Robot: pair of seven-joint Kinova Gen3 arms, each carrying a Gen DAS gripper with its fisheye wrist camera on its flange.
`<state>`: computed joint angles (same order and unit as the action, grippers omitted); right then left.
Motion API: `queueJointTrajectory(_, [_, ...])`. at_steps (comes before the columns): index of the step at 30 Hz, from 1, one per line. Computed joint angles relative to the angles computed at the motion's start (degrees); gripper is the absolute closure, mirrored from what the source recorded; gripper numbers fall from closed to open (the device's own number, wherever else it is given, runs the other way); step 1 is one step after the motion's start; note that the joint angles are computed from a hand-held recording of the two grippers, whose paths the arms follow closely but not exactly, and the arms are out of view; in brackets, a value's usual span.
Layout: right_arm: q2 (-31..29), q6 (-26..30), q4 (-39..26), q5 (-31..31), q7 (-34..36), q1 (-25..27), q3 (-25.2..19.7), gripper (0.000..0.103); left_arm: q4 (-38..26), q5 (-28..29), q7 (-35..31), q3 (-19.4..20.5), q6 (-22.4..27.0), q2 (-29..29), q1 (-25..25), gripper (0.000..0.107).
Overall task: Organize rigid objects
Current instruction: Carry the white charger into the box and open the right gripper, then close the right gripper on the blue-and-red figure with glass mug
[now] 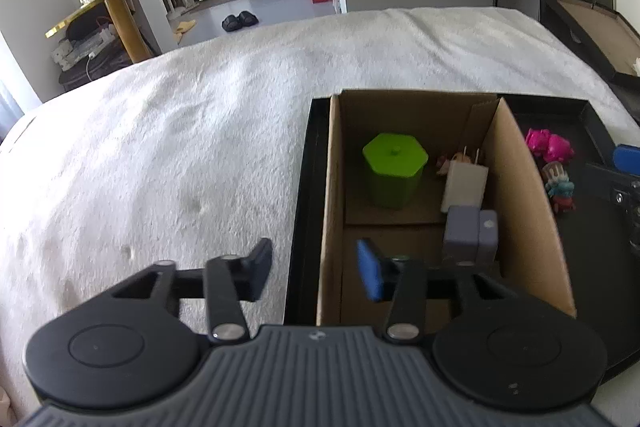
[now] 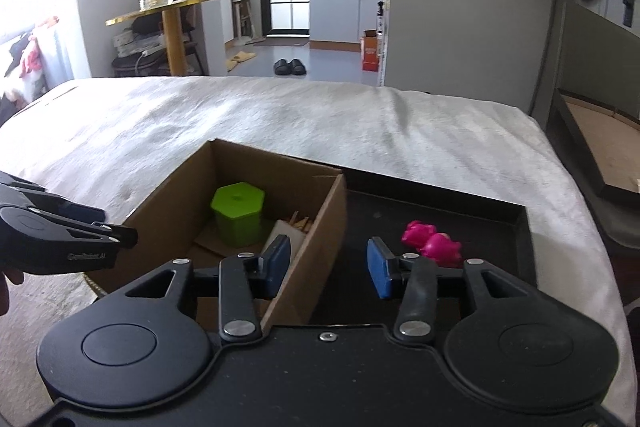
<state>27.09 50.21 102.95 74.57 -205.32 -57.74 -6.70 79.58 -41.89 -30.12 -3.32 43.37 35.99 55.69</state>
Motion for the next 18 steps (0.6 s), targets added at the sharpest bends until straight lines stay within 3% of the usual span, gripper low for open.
queueJointTrajectory(6, [-0.3, 2.1, 2.0, -0.2, -3.1, -0.1, 0.1, 0.045, -0.8, -2.5, 0.6, -0.9, 0.6, 0.4, 1.8, 0.038])
queueJointTrajectory(18, [0.6, 2.9, 4.8, 0.9, -7.6, 1.6, -0.3, 0.028, -5.1, -3.2, 1.7, -1.1, 5.8, 3.1, 2.4, 0.031])
